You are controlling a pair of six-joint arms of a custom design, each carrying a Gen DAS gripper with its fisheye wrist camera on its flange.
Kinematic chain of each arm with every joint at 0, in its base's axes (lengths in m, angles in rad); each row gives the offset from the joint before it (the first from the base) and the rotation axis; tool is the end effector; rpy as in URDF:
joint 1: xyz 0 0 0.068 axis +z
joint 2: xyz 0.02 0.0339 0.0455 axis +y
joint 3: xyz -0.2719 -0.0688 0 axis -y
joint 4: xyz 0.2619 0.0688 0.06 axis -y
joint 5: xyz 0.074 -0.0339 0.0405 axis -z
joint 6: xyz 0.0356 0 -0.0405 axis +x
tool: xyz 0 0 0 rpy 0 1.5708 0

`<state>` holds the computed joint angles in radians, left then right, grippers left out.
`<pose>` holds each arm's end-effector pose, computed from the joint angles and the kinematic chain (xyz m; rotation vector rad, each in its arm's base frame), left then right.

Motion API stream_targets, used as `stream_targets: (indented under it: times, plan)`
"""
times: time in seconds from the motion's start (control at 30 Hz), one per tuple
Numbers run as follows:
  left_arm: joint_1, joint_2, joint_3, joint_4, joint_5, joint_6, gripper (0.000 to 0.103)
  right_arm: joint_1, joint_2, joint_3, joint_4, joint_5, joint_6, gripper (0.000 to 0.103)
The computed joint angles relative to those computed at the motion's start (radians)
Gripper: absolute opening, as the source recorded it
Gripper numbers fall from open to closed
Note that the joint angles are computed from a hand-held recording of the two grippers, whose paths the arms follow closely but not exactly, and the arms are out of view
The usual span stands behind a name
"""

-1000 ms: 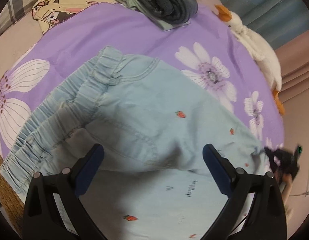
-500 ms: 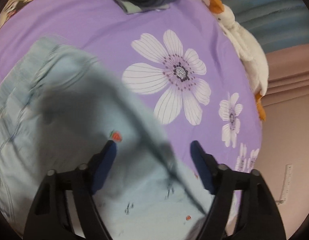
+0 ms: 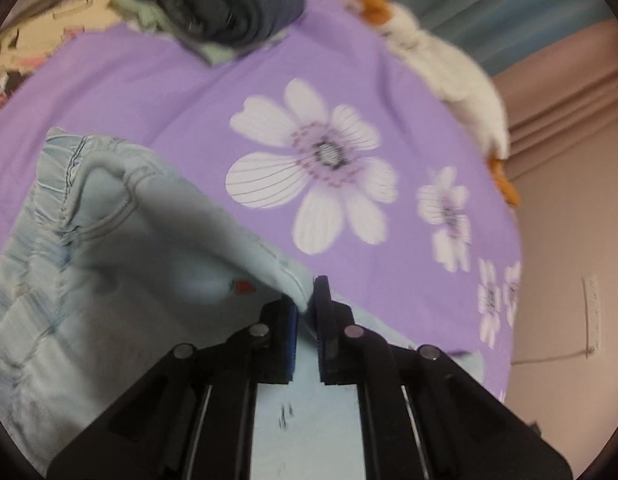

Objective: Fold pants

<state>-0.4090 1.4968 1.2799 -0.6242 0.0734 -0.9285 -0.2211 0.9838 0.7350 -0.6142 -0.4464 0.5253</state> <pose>0.3124 -0.1382 0.3053 -0.6157 2.4549 -0.6722 0.2053 -0.0304 0.2529 0.6948 2.3323 0.6798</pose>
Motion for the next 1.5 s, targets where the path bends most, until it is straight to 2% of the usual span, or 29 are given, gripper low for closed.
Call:
stream_targets:
  times: [0.13,0.23,0.4,0.53,0.57,0.67,0.7,0.87,0.97,1.03,1.1,1.17,1.27,1.4,1.5]
  plan:
    - [-0.103,-0.242,-0.14,0.003,-0.058,-0.011,0.006,-0.018,-0.085,0.037,-0.082,0.024,-0.034,0.005]
    - [-0.208,-0.355,-0.239,-0.027,-0.113,-0.066,0.006,-0.065,-0.152,0.031,-0.156,-0.002,-0.075,0.005]
    - [-0.317,-0.443,-0.447,-0.002,-0.101,-0.214,0.007,-0.098,-0.213,-0.059,-0.239,0.007,-0.107,0.005]
    - [-0.343,-0.434,-0.563,0.053,-0.042,-0.306,0.008,-0.076,-0.21,-0.155,-0.221,0.057,-0.089,0.005]
    - [-0.348,-0.435,-0.587,0.075,-0.045,-0.321,0.012,-0.082,-0.22,-0.171,-0.205,0.048,-0.087,0.005]
    - [-0.327,-0.451,-0.608,0.103,-0.038,-0.313,0.016,-0.076,-0.199,-0.157,-0.197,0.051,-0.089,0.005]
    - [-0.323,-0.453,-0.602,0.094,-0.045,-0.311,0.022,-0.073,-0.196,-0.152,-0.2,0.054,-0.09,0.005]
    - [-0.304,-0.51,-0.56,-0.041,-0.169,-0.301,0.039,-0.104,-0.195,-0.149,-0.211,0.024,-0.099,0.005]
    - [-0.232,-0.558,-0.563,-0.129,-0.244,-0.301,0.041,-0.171,-0.19,-0.157,-0.22,-0.046,-0.123,0.005]
    - [-0.161,-0.627,-0.603,-0.122,-0.268,-0.272,0.037,-0.205,-0.172,-0.155,-0.217,-0.081,-0.142,0.009]
    - [-0.094,-0.658,-0.648,-0.062,-0.24,-0.219,0.012,-0.238,-0.148,-0.153,-0.202,-0.1,-0.15,0.011]
    - [-0.058,-0.622,-0.656,-0.045,-0.183,-0.2,0.012,-0.281,-0.113,-0.15,-0.179,-0.138,-0.153,0.015]
    - [-0.048,-0.653,-0.676,-0.032,-0.165,-0.219,0.012,-0.372,-0.051,-0.129,-0.161,-0.175,-0.152,0.016]
    - [-0.028,-0.658,-0.676,-0.032,-0.138,-0.219,0.012,-0.449,-0.025,-0.091,-0.129,-0.086,-0.176,0.027]
    - [-0.021,-0.651,-0.654,-0.064,-0.143,-0.192,0.012,-0.501,0.045,-0.059,-0.092,-0.078,-0.192,0.027]
